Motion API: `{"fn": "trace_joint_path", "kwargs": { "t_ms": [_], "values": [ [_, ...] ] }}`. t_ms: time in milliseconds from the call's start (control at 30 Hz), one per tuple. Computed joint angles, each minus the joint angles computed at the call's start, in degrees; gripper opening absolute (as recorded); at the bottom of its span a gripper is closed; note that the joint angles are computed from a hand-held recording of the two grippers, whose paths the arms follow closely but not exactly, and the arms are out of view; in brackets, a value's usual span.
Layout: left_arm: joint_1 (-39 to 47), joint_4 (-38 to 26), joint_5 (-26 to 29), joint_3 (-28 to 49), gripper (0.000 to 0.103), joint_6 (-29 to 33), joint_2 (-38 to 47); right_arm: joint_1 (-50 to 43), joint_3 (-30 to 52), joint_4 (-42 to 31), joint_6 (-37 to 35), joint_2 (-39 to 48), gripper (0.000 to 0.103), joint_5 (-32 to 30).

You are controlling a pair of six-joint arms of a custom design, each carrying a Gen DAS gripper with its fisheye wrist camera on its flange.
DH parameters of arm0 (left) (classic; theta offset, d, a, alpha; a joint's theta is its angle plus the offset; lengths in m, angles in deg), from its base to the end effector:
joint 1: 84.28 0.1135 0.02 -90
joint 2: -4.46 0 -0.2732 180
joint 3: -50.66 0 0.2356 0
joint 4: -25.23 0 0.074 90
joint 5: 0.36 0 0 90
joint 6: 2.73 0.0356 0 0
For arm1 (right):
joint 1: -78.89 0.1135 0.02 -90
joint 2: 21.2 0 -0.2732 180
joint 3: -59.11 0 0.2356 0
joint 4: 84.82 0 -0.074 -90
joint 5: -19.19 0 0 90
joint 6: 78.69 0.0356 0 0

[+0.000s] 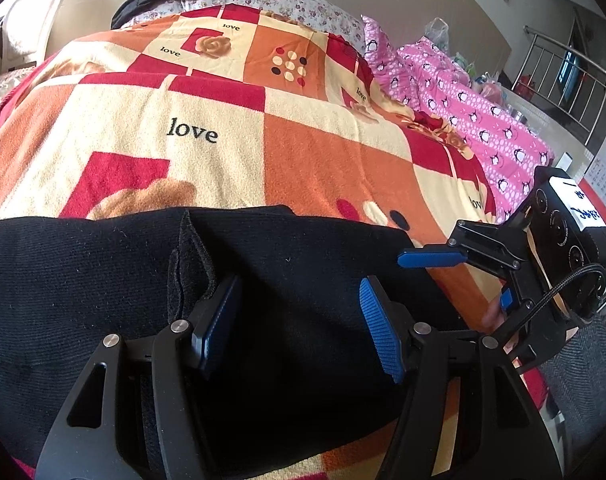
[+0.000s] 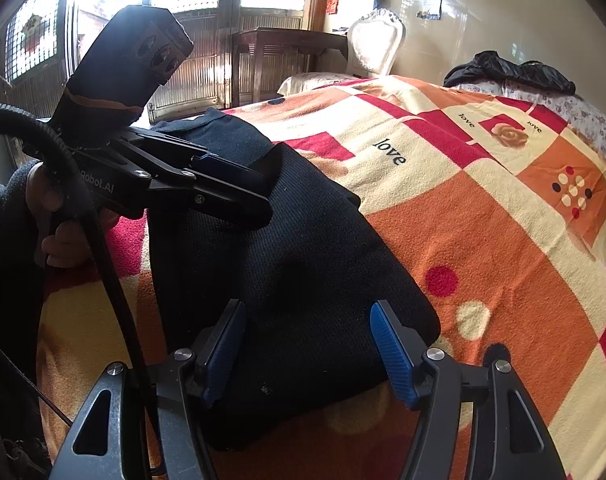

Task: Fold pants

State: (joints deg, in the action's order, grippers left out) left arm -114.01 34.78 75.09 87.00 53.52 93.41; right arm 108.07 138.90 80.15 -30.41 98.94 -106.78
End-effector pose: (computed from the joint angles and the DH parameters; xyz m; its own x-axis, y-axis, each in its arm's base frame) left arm 0.2105 -0.1099 0.1254 -0.6711 -0.2360 -0.7028 -0.0628 0.9627 -0.2633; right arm 0.3348 0.2109 0.1126 -0.0798 -0.6615 -0.7457 -0.9901 0.1390 -0.0173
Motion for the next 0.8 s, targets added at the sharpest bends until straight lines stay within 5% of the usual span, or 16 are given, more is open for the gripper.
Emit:
{"fn": "trace_joint_path", "kwargs": {
  "t_ms": [800],
  "values": [
    [0.1,0.0,-0.2,-0.2,0.062,0.5,0.2,0.3,-0.2,0.5,0.2,-0.2,0.063,0.4]
  ]
}}
